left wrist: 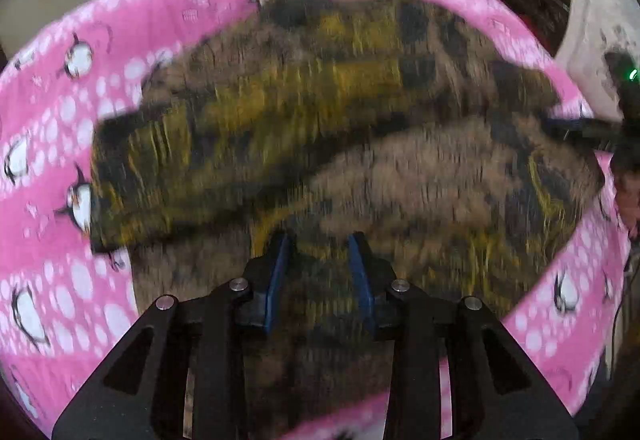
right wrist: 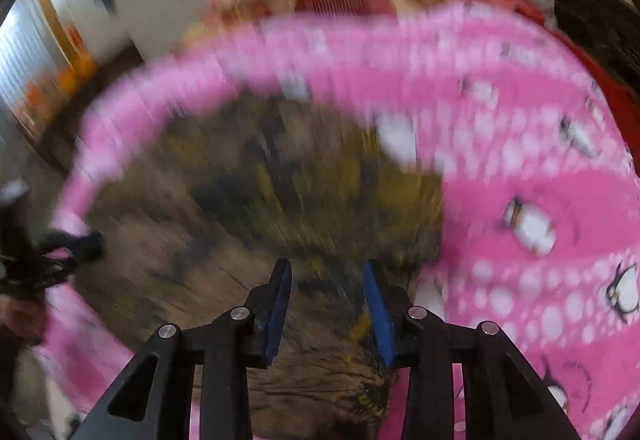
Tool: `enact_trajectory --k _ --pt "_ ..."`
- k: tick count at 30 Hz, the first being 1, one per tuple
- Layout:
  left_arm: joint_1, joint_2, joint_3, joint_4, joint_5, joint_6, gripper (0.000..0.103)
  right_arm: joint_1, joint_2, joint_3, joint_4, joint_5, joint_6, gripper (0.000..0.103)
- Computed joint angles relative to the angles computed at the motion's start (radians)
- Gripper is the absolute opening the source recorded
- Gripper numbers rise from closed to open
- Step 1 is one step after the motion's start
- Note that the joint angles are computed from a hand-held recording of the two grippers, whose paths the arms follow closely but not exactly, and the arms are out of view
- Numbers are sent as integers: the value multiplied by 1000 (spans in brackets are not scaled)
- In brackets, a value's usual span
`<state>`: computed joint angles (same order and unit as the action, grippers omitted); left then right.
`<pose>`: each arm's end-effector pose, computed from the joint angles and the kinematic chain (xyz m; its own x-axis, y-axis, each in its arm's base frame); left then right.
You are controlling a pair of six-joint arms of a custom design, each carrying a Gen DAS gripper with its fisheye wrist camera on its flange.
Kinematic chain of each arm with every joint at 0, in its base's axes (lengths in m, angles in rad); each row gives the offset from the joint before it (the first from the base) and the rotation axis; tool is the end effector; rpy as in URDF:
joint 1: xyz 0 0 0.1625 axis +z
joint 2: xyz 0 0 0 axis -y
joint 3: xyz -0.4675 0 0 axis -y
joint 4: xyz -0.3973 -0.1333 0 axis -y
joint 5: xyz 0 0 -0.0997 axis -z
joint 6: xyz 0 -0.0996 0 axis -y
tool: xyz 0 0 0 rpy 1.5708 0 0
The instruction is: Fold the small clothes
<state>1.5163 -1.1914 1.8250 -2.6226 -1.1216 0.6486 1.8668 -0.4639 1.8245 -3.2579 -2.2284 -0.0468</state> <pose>0.1425 -0.6296 0.3200 -0.6944 0.4500 -0.5616 0.5888 0.8039 -0.0839 0.2503 -0.5726 -0.0596 -0.8004 -0.0857 0.5933 -0.3141 0.9030 -0.2933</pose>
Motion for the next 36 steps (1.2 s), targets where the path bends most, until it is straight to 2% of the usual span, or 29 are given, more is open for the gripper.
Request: enact_trajectory --k 2,3,5,6,8,9,10,13,17,18,20,22,23,25,26,27,29,32,34,35,36 --pt "-10 29 -67 57 7 -99 31 -2 13 -30 -2 -19 -25 36" --pt "-12 47 -103 71 6 -134 31 -8 6 -55 42 -13 0 36" --pt "-19 109 -205 83 22 -191 31 -23 -3 -103 99 17 27 36" --pt "-24 142 -251 52 35 -196 31 -29 -5 -139 95 52 10 36" --pt "-27 188 -342 -5 40 -256 31 -26 -1 -169 -12 85 -56 36" --pt "-29 198 -358 -54 56 -263 31 -18 4 -185 -93 84 -94 36" --pt "-32 201 -365 -126 57 -278 31 -10 7 -197 -133 74 -98 36" --pt "-31 183 -343 -221 -11 -308 31 2 -1 -180 -246 117 -92 36" --pt "-24 151 -252 -302 -95 -257 31 22 23 -156 -295 93 -86 36" --pt "-23 141 -217 -327 -123 -240 31 23 30 -142 -303 114 -74 36" --pt "-23 126 -161 -344 -167 -207 31 31 52 -146 -244 164 -67 36" --pt "-29 111 -104 -342 -198 -151 31 33 70 -180 -82 168 -77 36" --pt "-38 116 -92 -318 -191 -106 31 35 82 -208 -1 158 -81 36" --pt "-60 139 -87 -273 -130 -44 31 46 133 -292 92 55 -115 36" --pt "-72 171 -118 -223 -67 -34 31 44 156 -351 152 17 -96 36" --pt "-77 202 -154 -197 -17 -43 31 36 162 -382 187 21 -75 36" --pt "-75 236 -215 -194 10 -64 31 28 178 -440 133 32 -90 36" --pt "-63 249 -290 -235 -5 -161 31 20 167 -439 14 67 -89 37" --pt "-45 251 -302 -280 -17 -174 38 17 150 -408 -33 75 -33 40" --pt "-34 256 -302 -295 -19 -173 46 20 148 -390 -67 63 -19 41" --pt "-19 261 -301 -308 -22 -165 47 24 158 -376 -122 35 -13 43"
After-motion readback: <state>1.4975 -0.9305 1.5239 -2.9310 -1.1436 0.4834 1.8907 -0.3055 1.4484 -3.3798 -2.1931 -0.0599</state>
